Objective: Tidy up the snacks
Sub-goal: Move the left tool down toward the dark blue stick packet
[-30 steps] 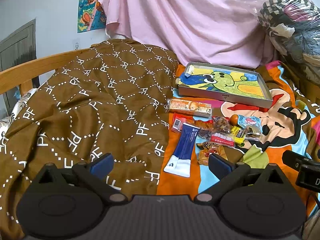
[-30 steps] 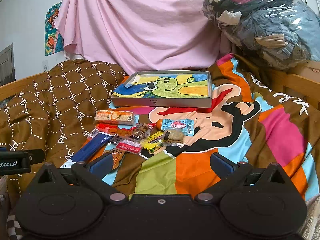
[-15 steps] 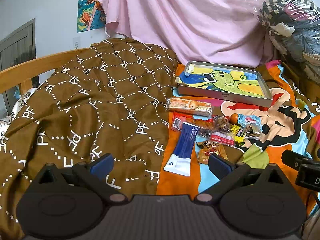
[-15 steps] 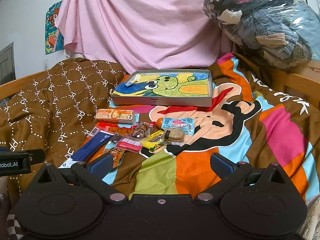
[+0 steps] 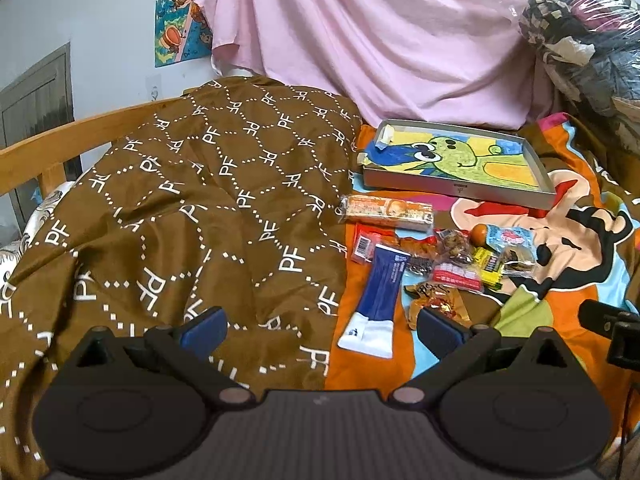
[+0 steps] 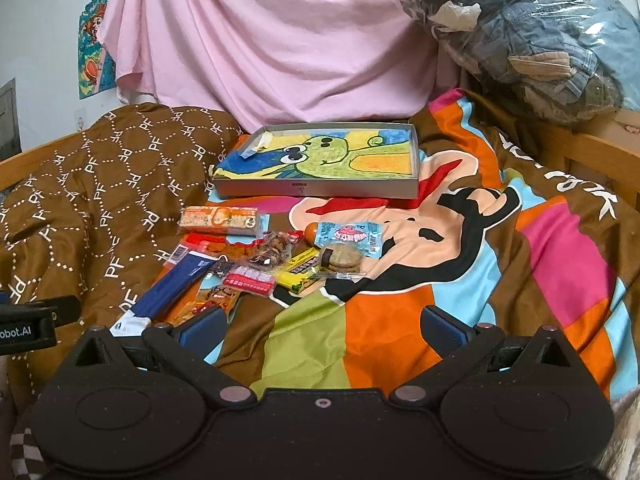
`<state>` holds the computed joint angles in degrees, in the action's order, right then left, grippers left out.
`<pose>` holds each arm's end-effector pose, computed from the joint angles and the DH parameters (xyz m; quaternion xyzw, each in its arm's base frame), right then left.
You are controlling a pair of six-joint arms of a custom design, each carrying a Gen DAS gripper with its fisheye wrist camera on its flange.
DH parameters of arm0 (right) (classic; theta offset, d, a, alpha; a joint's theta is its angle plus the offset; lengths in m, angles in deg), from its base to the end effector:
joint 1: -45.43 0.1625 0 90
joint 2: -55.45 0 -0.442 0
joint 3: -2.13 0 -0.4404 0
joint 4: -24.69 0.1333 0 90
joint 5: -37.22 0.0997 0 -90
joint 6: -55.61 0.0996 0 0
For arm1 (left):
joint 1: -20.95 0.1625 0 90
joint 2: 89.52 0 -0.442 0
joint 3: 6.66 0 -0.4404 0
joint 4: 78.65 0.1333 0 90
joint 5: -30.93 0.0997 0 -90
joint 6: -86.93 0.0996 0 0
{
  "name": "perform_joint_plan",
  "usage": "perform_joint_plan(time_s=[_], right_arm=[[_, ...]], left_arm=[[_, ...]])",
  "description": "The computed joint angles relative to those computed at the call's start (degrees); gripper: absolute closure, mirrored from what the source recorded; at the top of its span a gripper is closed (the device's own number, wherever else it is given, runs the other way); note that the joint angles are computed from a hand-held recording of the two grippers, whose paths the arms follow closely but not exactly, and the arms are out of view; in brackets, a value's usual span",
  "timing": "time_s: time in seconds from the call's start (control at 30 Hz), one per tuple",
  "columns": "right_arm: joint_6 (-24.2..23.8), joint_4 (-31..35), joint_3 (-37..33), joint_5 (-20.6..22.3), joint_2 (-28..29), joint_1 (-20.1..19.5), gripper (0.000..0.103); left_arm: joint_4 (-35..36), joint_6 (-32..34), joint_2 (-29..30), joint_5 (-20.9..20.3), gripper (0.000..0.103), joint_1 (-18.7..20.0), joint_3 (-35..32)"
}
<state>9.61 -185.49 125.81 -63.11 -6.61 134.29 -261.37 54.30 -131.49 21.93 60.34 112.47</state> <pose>0.1044 -0.5542 0.1995 0.2908 -0.8198 0.4151 0.2667 -0.2601 -0.5133 0.0404 0.0309 0.7579 -0.5043 0.4127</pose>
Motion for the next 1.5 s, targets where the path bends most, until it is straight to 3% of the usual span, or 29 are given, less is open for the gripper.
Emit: perform_joint_plan(time_s=[0.23, 0.67, 0.9, 1.1, 1.3, 1.5], right_arm=[[1.0, 6.06, -3.62, -3.82, 0.81, 1.23, 0.001], [-0.24, 10.18, -11.07, -3.68, 4.87, 2.23, 0.001], [-3.11, 10.93, -14.71, -3.46, 7.68, 2.23, 0.001], [-5.39, 16.0, -16.37, 0.25, 8.68, 1.18, 0.001], [-9.16, 21.49, -17.29, 2.41, 9.89, 1.06, 0.001], [-12.59, 23.28, -17.62, 1.53, 11.58, 1.43, 0.001]], left_arm=[[-5.05, 6.46, 1.4, -0.29, 0.0, 1.71, -2.63], [-10.24, 15.63, 4.23, -1.55, 0.0, 4.15, -7.05], [-15.53, 24.71, 5.77, -3.9, 0.0, 6.51, -10.38], [-16.21, 31.44, 5.28, -8.68, 0.0, 9.14, -12.16], [-9.31, 29.28, 2.05, -14.74, 0.0, 12.18, -11.65], [-5.97, 28.64, -0.05, -22.06, 0.0, 14.71, -12.03]])
